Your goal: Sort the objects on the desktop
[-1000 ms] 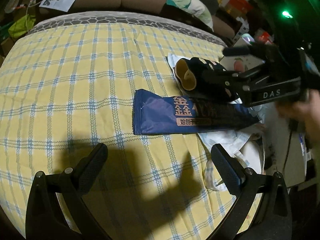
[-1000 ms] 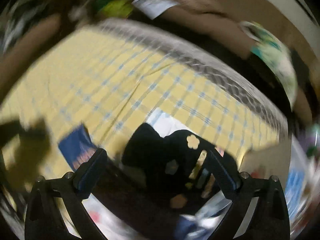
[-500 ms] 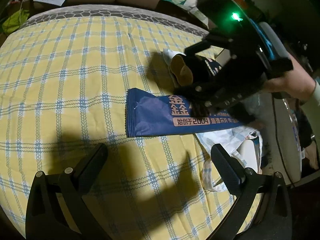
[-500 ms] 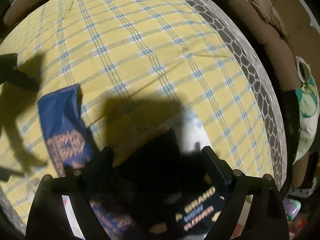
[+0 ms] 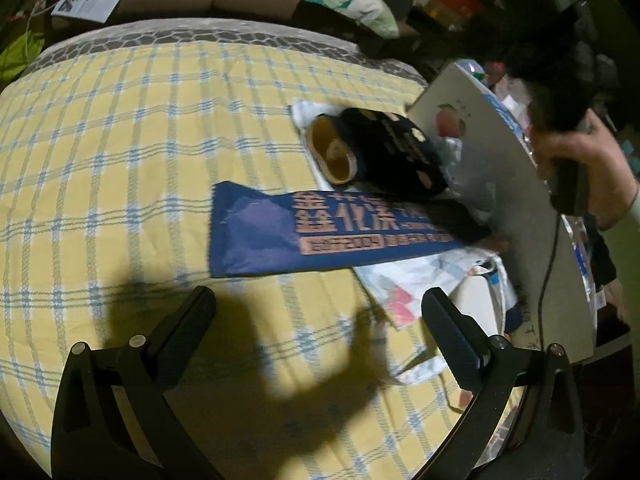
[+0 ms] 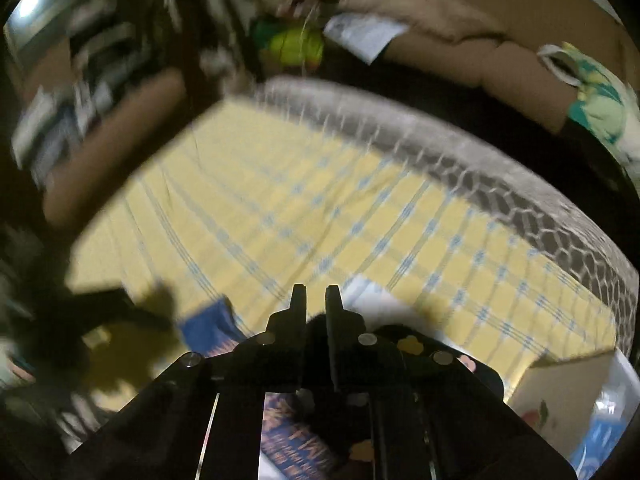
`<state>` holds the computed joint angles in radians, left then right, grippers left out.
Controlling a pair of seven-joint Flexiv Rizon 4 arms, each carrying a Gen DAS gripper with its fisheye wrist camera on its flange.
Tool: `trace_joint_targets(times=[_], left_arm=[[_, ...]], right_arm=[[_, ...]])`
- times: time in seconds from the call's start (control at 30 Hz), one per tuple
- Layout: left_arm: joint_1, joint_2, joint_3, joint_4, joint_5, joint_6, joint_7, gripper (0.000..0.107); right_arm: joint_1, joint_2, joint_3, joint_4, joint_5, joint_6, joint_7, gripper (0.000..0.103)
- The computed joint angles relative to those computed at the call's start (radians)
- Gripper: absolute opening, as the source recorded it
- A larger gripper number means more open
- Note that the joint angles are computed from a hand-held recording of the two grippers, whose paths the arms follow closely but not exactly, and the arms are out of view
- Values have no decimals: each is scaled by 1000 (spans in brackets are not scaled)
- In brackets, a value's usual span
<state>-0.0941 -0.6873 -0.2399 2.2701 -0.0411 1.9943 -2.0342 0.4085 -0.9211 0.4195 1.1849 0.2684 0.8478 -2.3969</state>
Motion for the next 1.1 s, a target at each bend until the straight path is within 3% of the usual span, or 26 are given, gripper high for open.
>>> trace_joint_targets(times=[0.03, 0.13, 0.2, 0.23, 0.27, 0.33, 0.43, 0.53, 0.67, 0.9, 1.1], left_arm=[[-8, 3, 1, -3, -3, 0, -1, 103], [-22, 6, 3, -17, -13, -7, -3, 103], [-30, 6, 6, -37, -21, -18, 1, 103], [-45, 11, 21, -53, -32, -39, 13, 103], [-51, 13, 32, -68, -39, -54, 25, 103], [-33, 14, 21, -100, -41, -87, 48, 103], [-6, -10, 6, -191, -58, -199, 103, 99], [-23, -52, 26, -286, -101, -274, 149, 69], [-41, -110, 42, -373, -150, -338, 190, 46], [-41, -125, 30, -344, -171, -220, 188, 43], [-50, -69, 67, -283, -170, -221, 198, 42]], right_arm=[[-7, -7, 24, -22, -8, -4, 24, 9], [11, 33, -6, -8, 9, 7, 34, 13], [49, 46, -55, 12, -51, 15, 61, 34], [74, 49, -87, 23, -89, 17, 92, 59], [94, 48, -115, 36, -123, 25, 129, 70], [120, 34, -158, 37, -172, 13, 237, 69], [101, 10, -161, 21, -190, 0, 348, 69], [68, 2, -147, 14, -192, 25, 410, 69], [12, 11, -101, 17, -163, 41, 408, 69], [-10, 11, -82, 25, -147, 47, 392, 69], [-6, 20, -78, 54, -139, 75, 404, 76]])
